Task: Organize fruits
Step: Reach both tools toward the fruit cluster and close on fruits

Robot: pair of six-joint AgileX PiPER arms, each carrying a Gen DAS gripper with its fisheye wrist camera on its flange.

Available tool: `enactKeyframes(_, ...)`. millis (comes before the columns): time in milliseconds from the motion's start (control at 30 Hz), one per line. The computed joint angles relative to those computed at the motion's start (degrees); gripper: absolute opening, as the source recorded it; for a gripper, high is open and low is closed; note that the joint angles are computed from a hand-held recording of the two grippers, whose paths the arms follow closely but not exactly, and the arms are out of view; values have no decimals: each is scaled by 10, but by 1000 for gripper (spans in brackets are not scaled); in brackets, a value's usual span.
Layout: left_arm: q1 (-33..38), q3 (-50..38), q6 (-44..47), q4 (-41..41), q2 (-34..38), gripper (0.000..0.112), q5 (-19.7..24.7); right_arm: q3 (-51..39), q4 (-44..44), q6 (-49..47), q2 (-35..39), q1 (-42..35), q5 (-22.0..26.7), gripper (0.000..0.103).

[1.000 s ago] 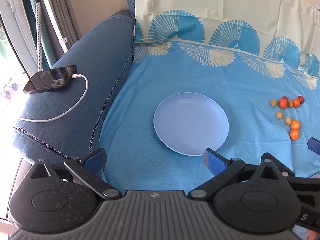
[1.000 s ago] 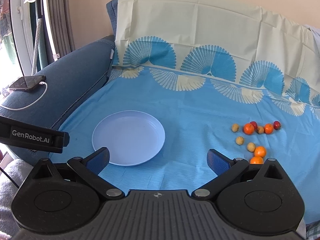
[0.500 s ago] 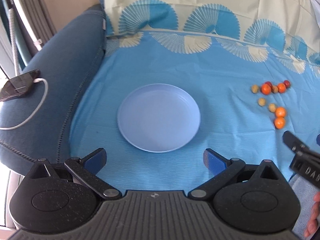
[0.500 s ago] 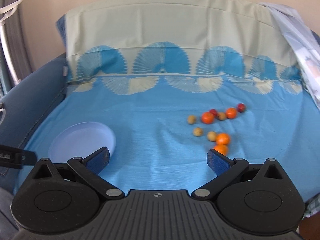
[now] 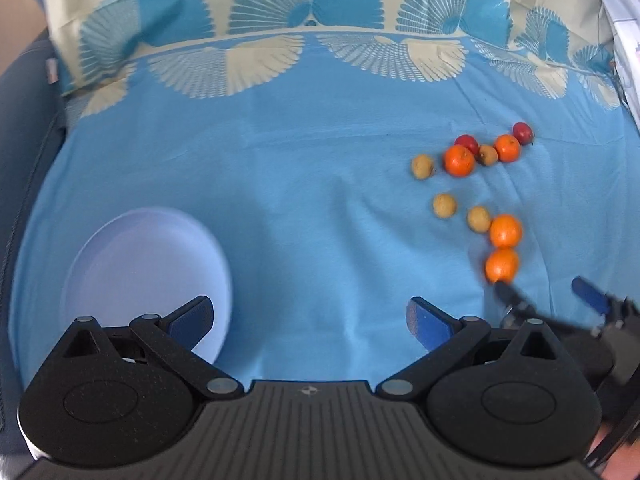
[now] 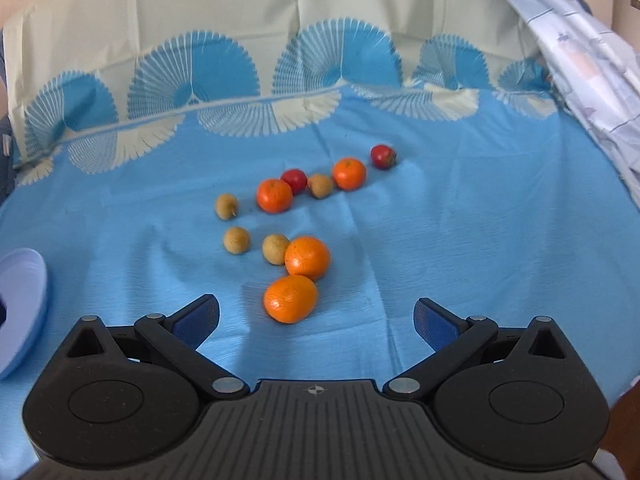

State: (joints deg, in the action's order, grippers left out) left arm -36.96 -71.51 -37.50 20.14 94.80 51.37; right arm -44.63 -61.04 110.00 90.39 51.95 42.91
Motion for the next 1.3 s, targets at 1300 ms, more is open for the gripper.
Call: enactKeyframes(1300,5,-499,150,-106,434,71,108,-2,-49,54,84,-104,-36,84)
